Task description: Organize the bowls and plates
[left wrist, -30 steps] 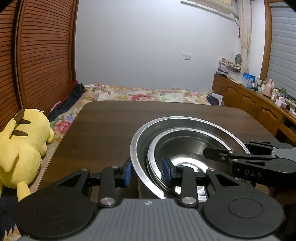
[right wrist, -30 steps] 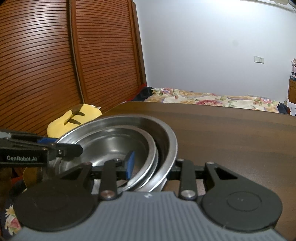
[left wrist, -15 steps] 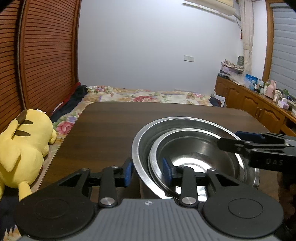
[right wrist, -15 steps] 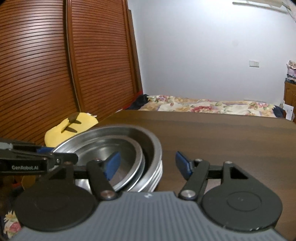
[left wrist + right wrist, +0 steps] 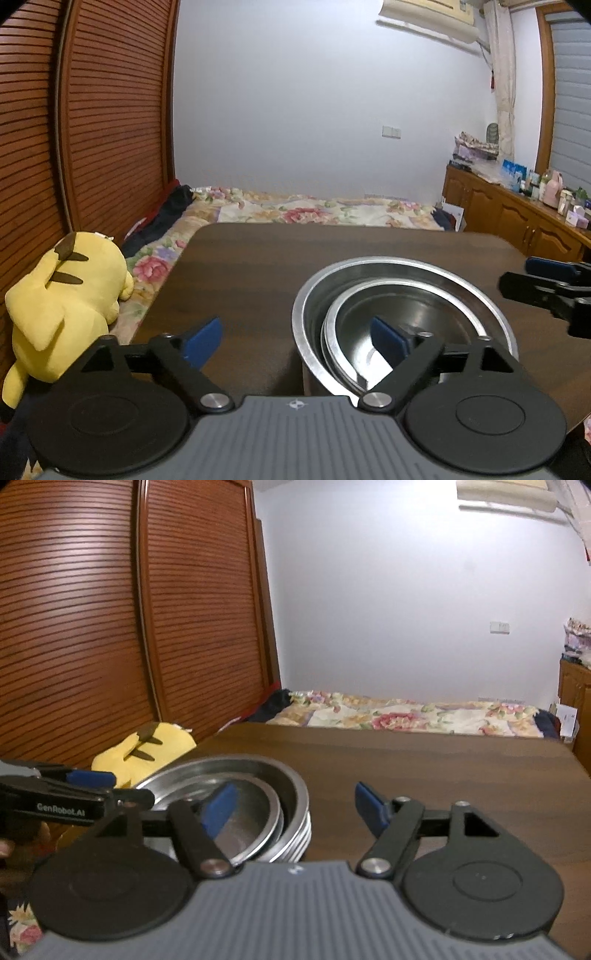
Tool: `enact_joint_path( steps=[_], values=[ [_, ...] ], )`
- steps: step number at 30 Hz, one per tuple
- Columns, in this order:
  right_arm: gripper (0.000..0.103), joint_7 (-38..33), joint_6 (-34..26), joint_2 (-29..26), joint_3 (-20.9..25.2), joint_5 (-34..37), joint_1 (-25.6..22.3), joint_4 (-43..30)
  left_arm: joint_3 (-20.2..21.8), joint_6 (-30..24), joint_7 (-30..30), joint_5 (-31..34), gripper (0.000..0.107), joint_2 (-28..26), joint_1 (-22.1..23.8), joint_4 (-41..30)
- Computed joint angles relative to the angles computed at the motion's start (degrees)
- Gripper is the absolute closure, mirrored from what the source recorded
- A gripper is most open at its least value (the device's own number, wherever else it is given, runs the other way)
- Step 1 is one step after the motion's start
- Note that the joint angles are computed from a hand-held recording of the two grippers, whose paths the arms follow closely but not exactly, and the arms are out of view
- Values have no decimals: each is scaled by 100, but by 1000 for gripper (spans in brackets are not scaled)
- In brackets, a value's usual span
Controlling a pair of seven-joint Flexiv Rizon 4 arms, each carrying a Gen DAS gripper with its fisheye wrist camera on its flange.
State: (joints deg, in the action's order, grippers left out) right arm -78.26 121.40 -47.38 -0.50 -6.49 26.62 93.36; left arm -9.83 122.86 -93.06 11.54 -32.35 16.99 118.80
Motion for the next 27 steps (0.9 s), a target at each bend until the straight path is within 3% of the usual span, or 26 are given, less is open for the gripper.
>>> enact_joint_path(
  steps=[2,7,12,20,27],
  values=[
    [15,-102,162,30,-96,114,80,45,58,119,5,-28,4,21,-64,21],
    [0,-277,386,111,-117,280,105,128,5,84,-24,87,4,109,-30,18],
    [0,-401,400,220,-173,495,177,231,266,246,97,-165,4,171,-371,81],
    [0,-906,54,517,-940,1754,1020,416,903,536,590,-1286,4,297,-1364,277],
    [0,-1069,-54,765,-1313,2543,1452,730,538,542,340,-919,4,484,-1141,463]
  ],
)
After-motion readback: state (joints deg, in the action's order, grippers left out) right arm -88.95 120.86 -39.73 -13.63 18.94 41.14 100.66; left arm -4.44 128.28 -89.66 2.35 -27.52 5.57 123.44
